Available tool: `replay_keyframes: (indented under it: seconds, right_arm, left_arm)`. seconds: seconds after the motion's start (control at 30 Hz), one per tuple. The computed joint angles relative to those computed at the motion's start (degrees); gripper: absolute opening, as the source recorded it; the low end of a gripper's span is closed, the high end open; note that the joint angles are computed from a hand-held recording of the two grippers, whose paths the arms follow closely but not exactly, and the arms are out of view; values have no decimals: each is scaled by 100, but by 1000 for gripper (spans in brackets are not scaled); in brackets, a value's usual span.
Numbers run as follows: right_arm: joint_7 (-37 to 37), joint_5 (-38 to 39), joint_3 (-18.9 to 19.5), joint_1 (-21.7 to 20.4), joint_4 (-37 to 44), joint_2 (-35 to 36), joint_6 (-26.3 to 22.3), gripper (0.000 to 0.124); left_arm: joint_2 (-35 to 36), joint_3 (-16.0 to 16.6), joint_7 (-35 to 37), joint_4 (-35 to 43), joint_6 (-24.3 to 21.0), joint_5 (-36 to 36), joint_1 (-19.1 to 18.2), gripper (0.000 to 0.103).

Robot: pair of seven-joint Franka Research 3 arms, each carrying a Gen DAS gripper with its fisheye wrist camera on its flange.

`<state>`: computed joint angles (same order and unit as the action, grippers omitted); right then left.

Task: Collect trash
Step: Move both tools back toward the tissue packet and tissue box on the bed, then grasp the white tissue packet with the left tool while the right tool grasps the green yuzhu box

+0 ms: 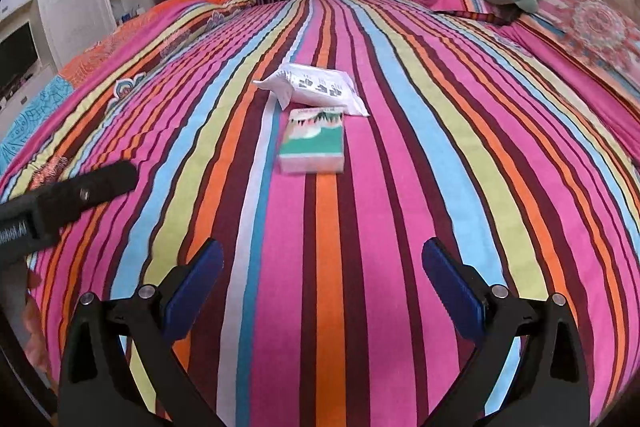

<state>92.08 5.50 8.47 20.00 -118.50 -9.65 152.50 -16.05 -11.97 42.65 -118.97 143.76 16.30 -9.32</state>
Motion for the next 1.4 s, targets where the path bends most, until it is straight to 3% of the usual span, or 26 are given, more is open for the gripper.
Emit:
replay_keyframes:
  seconds: [0.37, 0.57, 0.77, 0.93, 1.03, 1.17, 1.4]
  right_arm:
    - [519, -891, -114, 182, 1615, 1397, -578, 95]
    - [180, -908, -274, 312, 2208, 1894, -786, 95]
    - [3, -1036, -435, 330, 2414, 2075, -987, 95]
    - [-224, -678, -479, 128, 2319, 2063, -855, 95]
    - [-803, -234, -428, -55, 2273, 2062, -774, 95]
    - [-1458, 332, -378, -227, 2321, 2144, -722, 95]
    - [-1664, 329, -432, -155, 2513, 2270, -797, 94]
  left_arm:
    - [1074, 282, 1339, 1091, 304, -626, 68, 86]
    - [1658, 259, 2256, 1783, 212, -1004, 141, 86]
    - [2248, 159, 2800, 2538, -189, -907, 135, 86]
    - [2741, 87, 3238, 3151, -390, -805, 74, 86]
    - [3098, 85, 3521, 3606, -497, -513, -38, 86]
    - [3660, 85, 3865, 4393, -952, -437, -121, 86]
    - [4481, 119, 4624, 5545, -1801, -399, -271, 86]
